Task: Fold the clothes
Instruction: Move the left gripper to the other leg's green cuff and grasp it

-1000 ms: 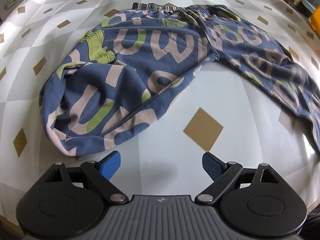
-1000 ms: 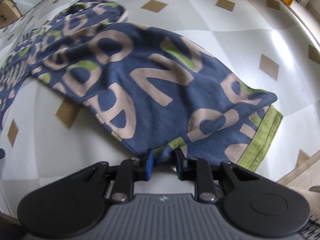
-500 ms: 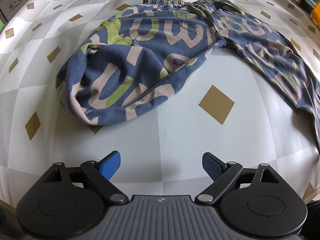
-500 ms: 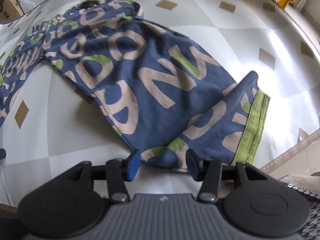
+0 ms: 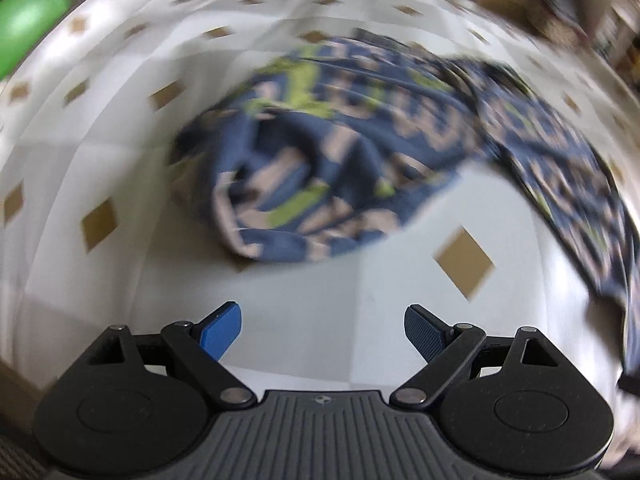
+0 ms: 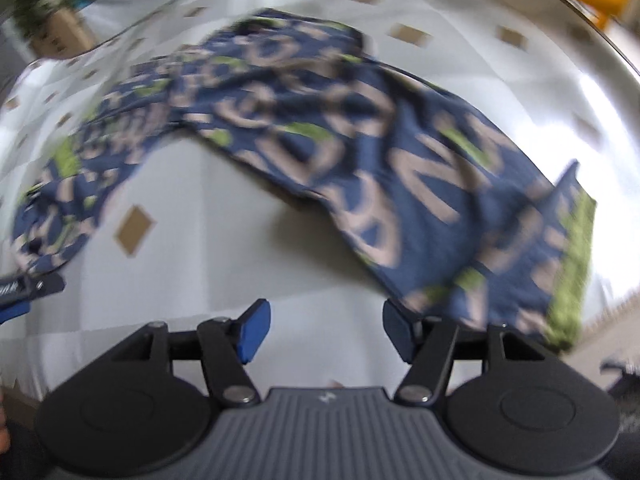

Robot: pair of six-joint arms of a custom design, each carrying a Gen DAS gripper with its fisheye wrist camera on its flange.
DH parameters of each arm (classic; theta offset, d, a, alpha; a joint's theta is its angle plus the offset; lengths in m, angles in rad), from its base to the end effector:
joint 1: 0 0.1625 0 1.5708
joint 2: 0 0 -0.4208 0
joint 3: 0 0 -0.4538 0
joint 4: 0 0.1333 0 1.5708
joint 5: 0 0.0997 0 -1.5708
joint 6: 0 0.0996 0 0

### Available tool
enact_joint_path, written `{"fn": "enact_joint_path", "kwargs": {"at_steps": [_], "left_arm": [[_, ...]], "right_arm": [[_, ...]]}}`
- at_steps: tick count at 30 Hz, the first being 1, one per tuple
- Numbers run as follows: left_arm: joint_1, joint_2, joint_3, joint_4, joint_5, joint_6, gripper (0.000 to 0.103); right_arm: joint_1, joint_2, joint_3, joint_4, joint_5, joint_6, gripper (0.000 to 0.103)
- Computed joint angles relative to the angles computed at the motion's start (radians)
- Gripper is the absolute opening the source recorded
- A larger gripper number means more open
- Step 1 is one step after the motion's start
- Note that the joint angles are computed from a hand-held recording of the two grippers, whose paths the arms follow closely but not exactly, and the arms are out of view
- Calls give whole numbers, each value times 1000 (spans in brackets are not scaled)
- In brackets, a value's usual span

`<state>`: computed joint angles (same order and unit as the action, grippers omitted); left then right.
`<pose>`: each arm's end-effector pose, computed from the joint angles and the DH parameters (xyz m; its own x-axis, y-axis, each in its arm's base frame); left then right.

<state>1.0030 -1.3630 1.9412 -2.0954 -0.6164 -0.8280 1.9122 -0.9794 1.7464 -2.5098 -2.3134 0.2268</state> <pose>-0.1220 -0.5903 0.2634 -0.7093 -0.3849 -0.5905 0.0215 0.8255 -0.5639 0.2872 -0.6113 0.1417 -0.7883 0.0747 0.6107 -0.1566 0.9355 -0.3166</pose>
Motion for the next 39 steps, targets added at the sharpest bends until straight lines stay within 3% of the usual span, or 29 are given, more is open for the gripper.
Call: {"fn": "enact_joint_path", "kwargs": {"at_steps": [4, 7, 9, 14, 18, 23, 26, 30, 34, 35, 36, 39], "left_arm": [[10, -24, 6, 35, 69, -124, 89], [13, -40, 19, -21, 103, -148, 89], [19, -34, -1, 6, 124, -170, 89], [53, 12, -84, 4, 113, -112, 89], [75, 77, -171, 8, 145, -31, 89], [102, 174, -275, 30, 179, 76, 89], [113, 225, -328, 81, 214, 114, 89], [130, 270, -366, 97, 252, 159, 89], [150, 292, -390, 90, 256, 157, 88], [154, 295, -392, 80, 251, 166, 82], [157, 297, -394, 74, 244, 174, 66], [161, 294, -387, 27, 211, 201, 42]], "right_arm": [[25, 63, -87, 74, 50, -96, 62], [34, 106, -160, 129, 97, -167, 64], [31, 132, -208, 160, 137, -202, 65], [21, 191, -273, 143, 164, -232, 66], [10, 211, -299, 167, 189, -149, 66], [14, 219, -307, 142, 213, -183, 69], [4, 219, -313, 171, 229, -122, 69], [-10, 219, -324, 237, 214, -42, 70], [-11, 222, -326, 255, 178, -38, 72], [-11, 222, -327, 258, 178, -38, 72], [-12, 222, -327, 261, 180, -38, 72], [-12, 224, -332, 270, 190, -37, 72]]}}
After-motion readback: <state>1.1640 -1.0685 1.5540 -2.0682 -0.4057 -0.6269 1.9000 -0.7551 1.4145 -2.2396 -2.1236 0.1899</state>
